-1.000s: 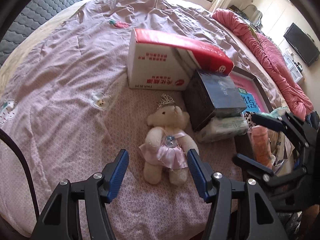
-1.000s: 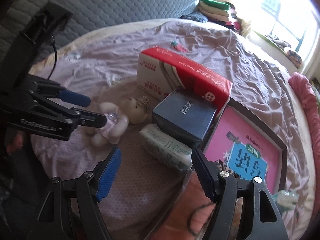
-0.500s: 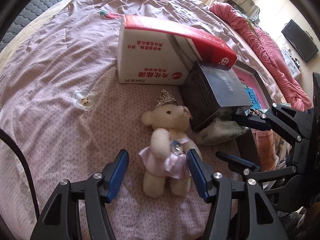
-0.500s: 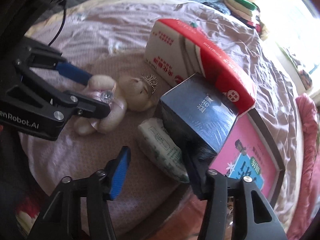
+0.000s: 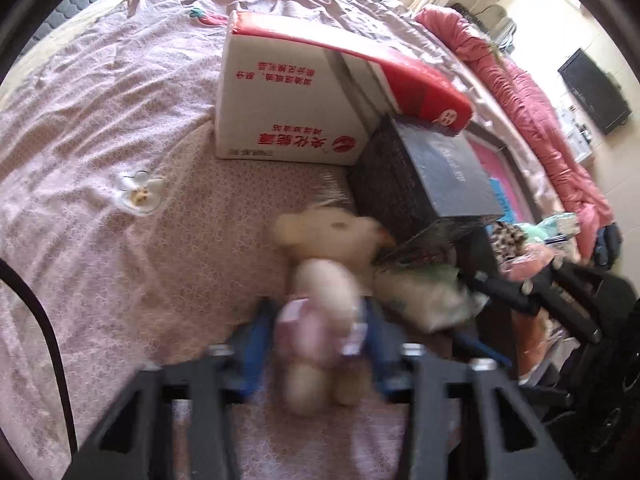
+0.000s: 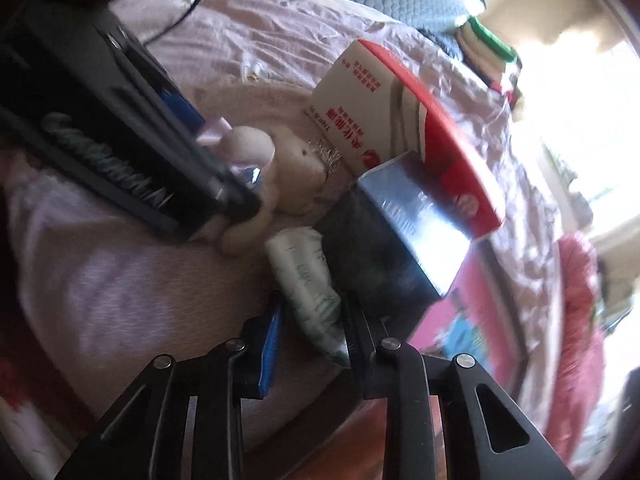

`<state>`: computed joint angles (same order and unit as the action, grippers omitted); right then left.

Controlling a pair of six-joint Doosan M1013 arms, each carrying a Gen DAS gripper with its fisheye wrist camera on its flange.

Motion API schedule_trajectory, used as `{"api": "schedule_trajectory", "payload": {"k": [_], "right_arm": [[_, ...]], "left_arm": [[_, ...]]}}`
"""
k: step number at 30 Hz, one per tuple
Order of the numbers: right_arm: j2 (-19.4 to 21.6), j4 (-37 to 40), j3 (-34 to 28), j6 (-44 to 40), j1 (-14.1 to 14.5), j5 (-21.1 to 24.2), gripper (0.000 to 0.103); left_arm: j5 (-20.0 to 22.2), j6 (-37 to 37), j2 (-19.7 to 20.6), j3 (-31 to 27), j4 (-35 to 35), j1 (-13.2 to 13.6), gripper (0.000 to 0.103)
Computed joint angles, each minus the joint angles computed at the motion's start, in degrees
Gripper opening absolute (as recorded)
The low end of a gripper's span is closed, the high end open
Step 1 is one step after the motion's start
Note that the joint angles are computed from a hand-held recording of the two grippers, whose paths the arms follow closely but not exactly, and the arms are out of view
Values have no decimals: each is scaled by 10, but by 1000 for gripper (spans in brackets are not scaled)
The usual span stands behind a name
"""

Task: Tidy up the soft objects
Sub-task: 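Grasp the teddy bear with the left gripper while the right gripper grasps the white-green tissue pack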

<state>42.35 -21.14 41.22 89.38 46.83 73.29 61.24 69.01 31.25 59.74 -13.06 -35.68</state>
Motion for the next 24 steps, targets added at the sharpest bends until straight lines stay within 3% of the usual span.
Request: {"api": "schedule_trajectory", "payload": {"k": [2, 6, 11, 14, 16, 20, 24], "right_arm": [[-8, 30, 8, 12, -5, -6, 30], [-13, 6, 20, 7, -2, -21, 30], [11, -80, -6, -63, 18, 6, 40], [26, -71, -29, -125, 17, 34, 49], [39, -64, -53, -146, 15, 64, 48], [36, -56, -56, -148, 12, 46, 49], [78, -13, -131, -173, 0, 124, 49]], "left_arm": [[0, 6, 2, -2, -2, -1, 29], [-3, 11, 4, -4, -2, -3, 28], [-14, 8, 2, 4, -40, 6, 28], [-17, 12, 2, 8, -47, 8, 29], [-18, 14, 1, 9, -50, 8, 29], [-21, 21, -2, 15, -58, 11, 29], [-23, 24, -5, 20, -66, 14, 29]]}}
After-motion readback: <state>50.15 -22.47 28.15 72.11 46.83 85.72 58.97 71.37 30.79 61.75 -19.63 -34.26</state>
